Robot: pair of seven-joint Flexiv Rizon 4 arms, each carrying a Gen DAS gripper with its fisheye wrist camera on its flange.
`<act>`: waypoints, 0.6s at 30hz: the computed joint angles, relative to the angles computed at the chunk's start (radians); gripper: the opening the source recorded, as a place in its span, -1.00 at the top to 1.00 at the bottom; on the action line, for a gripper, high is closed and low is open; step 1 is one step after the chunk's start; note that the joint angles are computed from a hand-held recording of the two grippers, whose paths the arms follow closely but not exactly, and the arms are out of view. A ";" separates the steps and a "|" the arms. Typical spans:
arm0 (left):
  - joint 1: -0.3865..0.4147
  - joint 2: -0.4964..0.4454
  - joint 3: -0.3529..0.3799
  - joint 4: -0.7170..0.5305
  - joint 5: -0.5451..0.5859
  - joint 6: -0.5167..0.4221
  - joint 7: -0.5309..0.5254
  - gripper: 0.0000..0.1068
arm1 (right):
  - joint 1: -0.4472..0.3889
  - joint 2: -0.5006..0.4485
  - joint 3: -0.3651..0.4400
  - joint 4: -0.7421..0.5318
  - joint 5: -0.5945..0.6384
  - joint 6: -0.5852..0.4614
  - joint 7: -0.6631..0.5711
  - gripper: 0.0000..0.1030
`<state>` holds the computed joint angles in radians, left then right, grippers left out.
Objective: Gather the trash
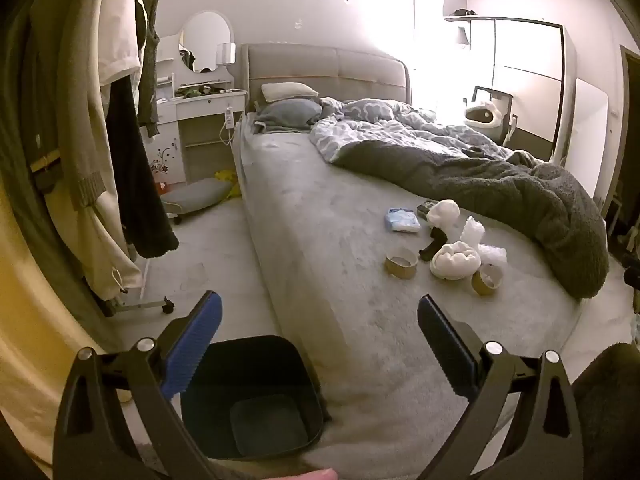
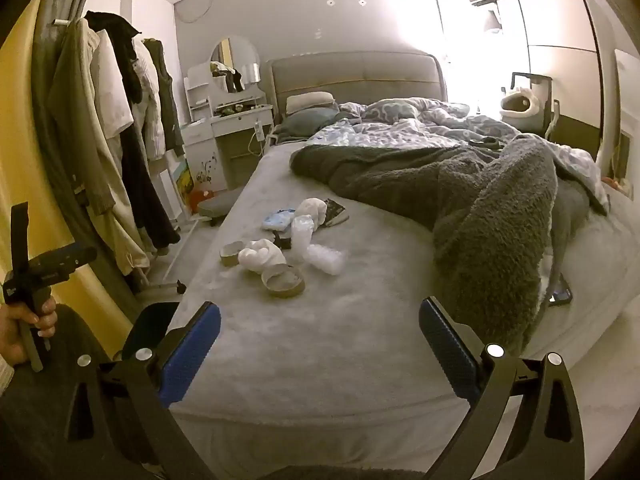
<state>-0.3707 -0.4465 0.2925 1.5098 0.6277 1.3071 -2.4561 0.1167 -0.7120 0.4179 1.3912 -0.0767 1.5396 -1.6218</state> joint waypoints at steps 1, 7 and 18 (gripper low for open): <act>0.000 0.000 0.000 0.000 0.001 -0.002 0.001 -0.87 | -0.003 -0.001 0.005 -0.002 0.002 -0.002 -0.001 -0.94; -0.002 0.000 0.001 -0.002 0.006 -0.004 -0.007 -0.87 | -0.005 0.000 0.008 -0.006 0.007 -0.012 -0.008 -0.94; 0.004 0.002 -0.005 0.002 0.001 0.002 -0.006 -0.87 | 0.001 0.003 0.000 -0.009 0.020 -0.019 -0.012 -0.94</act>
